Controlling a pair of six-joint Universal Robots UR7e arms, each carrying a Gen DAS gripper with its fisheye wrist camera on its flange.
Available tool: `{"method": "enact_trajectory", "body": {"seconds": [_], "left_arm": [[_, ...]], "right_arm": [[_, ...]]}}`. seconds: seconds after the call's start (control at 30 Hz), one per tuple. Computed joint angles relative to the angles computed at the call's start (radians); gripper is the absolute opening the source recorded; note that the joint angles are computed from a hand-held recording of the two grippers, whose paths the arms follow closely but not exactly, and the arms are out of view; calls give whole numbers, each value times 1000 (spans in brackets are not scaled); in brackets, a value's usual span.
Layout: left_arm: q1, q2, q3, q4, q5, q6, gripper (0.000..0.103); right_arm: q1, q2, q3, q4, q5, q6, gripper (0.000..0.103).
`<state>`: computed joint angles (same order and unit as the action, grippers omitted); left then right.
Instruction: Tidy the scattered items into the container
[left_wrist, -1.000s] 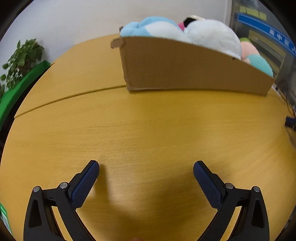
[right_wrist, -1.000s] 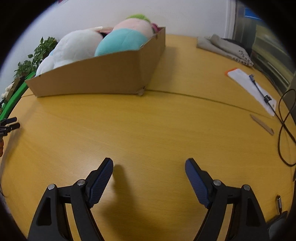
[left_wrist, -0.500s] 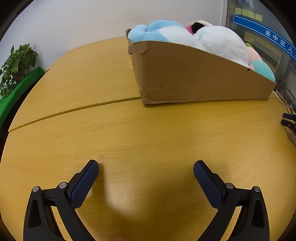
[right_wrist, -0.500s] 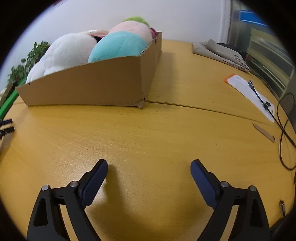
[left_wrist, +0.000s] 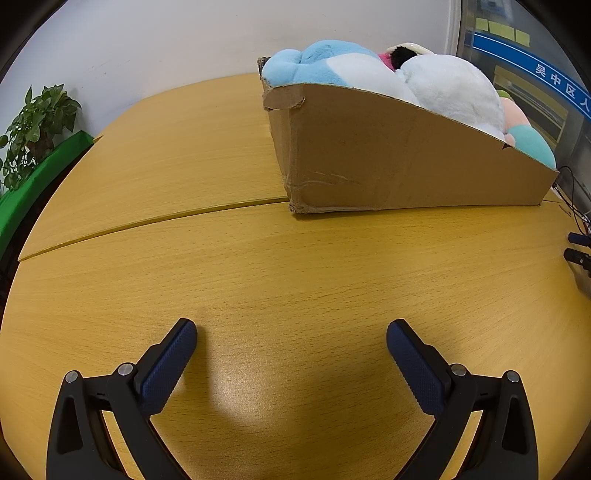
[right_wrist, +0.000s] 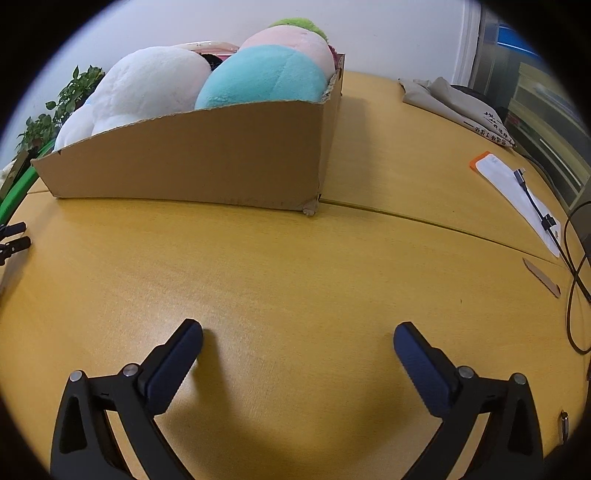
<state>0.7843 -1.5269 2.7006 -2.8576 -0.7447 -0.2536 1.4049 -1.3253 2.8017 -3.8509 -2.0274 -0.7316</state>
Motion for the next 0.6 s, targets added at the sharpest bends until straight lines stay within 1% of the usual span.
{"method": "enact_trajectory", "body": {"seconds": [0.07, 0.1, 0.2, 0.27, 0.3, 0.37, 0.43, 0.47, 0.5, 0.6], "left_arm": [[2, -1, -1, 0, 0, 2, 103], [0, -1, 0, 1, 0, 0, 103], [0, -1, 1, 0, -1, 2, 103], [8, 14, -3, -23, -12, 31, 103], [16, 19, -7, -34, -20, 55, 103], [34, 17, -13, -50, -44, 112, 103], [53, 10, -20, -56, -68, 167, 103], [63, 3, -29, -48, -80, 194, 103], [77, -6, -36, -44, -99, 234, 103], [118, -36, -50, -28, -157, 347, 103]], "right_arm": [[17, 15, 8, -22, -19, -18, 102], [17, 2, 13, -1, -14, -23, 102], [3, -55, 19, 89, 18, -38, 103], [16, -99, -7, 201, 1, -19, 103], [21, -111, -18, 237, -7, -16, 103], [21, -120, -22, 256, -4, -27, 103], [-1, -117, -13, 226, 36, -73, 103], [-14, -126, -13, 234, 60, -106, 103], [-23, -141, -16, 259, 78, -134, 103], [-44, -211, -42, 405, 126, -231, 103]]}}
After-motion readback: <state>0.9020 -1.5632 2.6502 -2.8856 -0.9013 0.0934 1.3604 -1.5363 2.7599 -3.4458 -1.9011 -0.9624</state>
